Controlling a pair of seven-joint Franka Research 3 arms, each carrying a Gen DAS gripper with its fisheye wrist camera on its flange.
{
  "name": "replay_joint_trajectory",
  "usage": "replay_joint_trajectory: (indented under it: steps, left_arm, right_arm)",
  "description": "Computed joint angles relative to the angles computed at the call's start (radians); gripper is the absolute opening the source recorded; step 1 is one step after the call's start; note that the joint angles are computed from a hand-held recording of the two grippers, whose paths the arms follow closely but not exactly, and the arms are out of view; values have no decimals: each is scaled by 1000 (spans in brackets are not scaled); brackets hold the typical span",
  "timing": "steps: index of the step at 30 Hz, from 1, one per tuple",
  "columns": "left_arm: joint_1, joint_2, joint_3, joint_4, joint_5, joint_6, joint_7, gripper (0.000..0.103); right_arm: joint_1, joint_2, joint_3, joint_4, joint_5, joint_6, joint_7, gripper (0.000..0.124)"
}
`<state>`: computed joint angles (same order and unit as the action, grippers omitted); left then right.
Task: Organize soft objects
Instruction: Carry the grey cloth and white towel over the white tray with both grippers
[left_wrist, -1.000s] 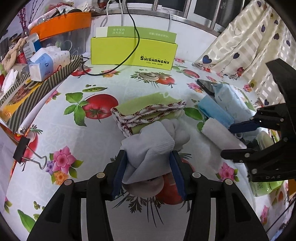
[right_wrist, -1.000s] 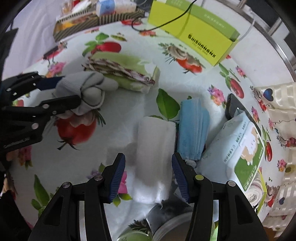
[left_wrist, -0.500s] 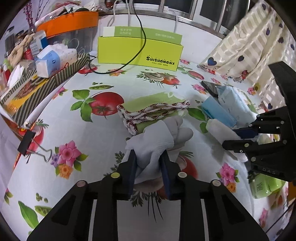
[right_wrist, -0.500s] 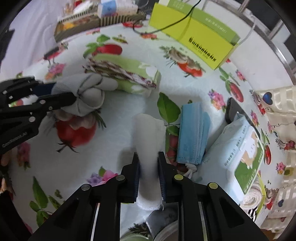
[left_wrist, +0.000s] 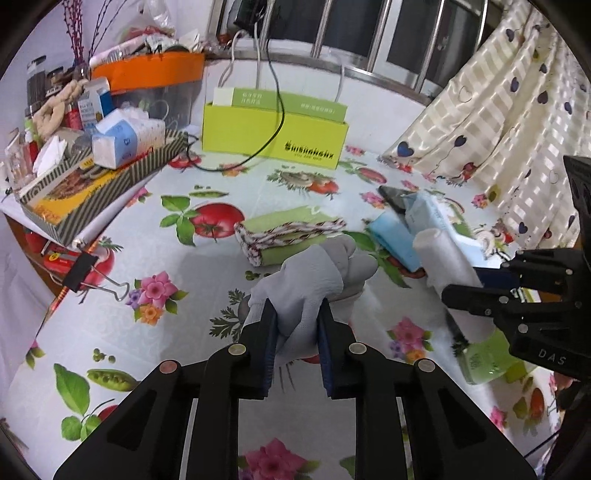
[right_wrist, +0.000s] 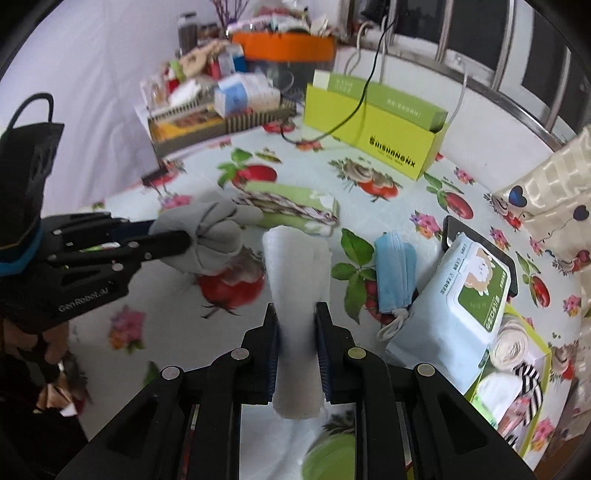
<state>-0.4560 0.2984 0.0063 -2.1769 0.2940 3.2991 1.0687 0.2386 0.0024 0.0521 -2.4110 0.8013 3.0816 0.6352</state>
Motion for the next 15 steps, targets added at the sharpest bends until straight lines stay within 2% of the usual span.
replay_joint_trajectory:
  steps: [3, 6, 15]
  left_arm:
    - [-44, -25, 35, -21, -8, 18, 9, 21]
    - [-61, -41, 37, -33, -24, 31, 29, 21]
    - [-102, -79, 34, -62, -105, 57, 112, 21]
  right_arm:
    - [23, -31, 2, -5, 246, 9, -197, 17]
    - [50, -62, -14, -11, 438, 8, -352, 17]
    - [73, -138, -35, -37, 719, 9, -590, 17]
